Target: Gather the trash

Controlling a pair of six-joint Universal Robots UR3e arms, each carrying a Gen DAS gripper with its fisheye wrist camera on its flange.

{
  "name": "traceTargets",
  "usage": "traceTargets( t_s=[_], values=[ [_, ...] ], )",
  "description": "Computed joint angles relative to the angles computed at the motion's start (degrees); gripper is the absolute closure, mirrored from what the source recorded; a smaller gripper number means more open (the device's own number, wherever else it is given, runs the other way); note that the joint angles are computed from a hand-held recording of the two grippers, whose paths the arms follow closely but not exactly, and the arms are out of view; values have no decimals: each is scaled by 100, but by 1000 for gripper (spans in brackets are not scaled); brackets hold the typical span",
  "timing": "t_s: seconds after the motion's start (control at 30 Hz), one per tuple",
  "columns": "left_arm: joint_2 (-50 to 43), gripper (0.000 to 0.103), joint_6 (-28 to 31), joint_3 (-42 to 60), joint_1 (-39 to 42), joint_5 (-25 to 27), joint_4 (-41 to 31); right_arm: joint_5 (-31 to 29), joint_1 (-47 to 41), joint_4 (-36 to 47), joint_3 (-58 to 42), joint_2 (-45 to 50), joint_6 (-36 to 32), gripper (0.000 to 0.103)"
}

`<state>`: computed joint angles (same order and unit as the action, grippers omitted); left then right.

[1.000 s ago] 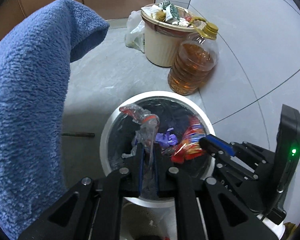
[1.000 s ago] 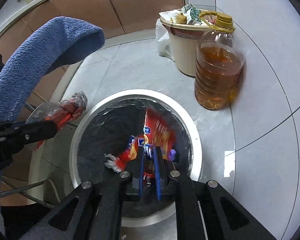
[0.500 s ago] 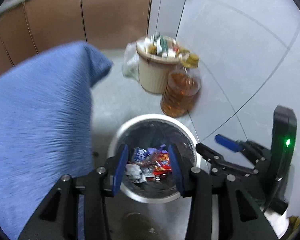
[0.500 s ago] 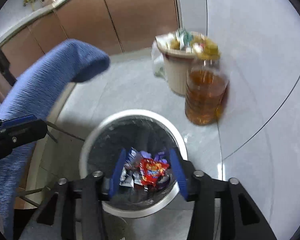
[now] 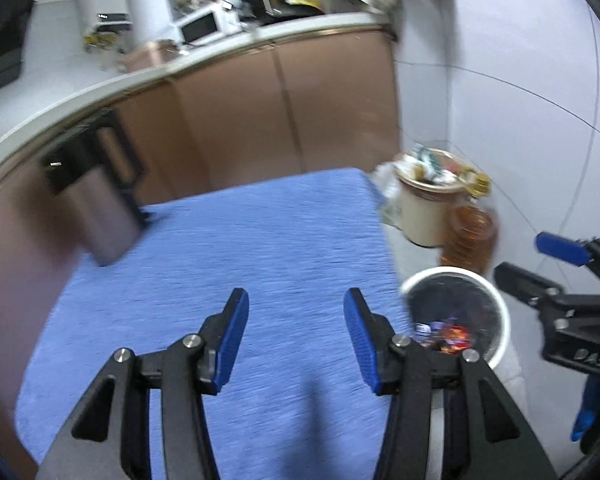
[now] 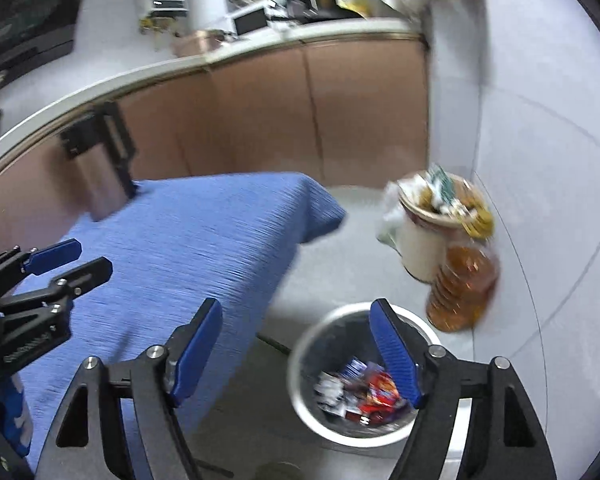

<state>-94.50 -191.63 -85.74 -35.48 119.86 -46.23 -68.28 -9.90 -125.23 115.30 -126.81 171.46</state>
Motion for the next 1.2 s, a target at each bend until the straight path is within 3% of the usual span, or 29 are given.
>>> traceTargets(
  t_s=[0.13, 0.2, 0.3, 0.43, 0.6, 0.97, 1.2],
  values=[
    [914, 55, -33, -800, 51, 463, 189, -587, 1032, -472, -332, 328, 620, 22],
    [1341, 50, 22, -1096, 127, 586, 239, -911, 1520, -631, -537, 507, 882, 19],
    [1884, 40, -60, -1417, 99, 857, 254, -1588, 2320, -827, -857, 780, 1165, 12],
    [2448, 17, -251, -1758, 21, 1165, 366, -2553, 3256, -994, -1253, 1094, 1437, 3],
    [2988, 3, -619, -2017, -210, 1643, 417, -3682, 4184, -1009, -1652, 1384, 1653, 0],
    [3277, 1, -1357, -1998, -678, 2223, -92, -4847, 5245, -952, -1982, 1538, 1829, 0],
    [3512, 1, -1621, -1999, -748, 2363, -487, -5169, 5546, -1030, -2065, 1547, 1822, 0]
  ],
)
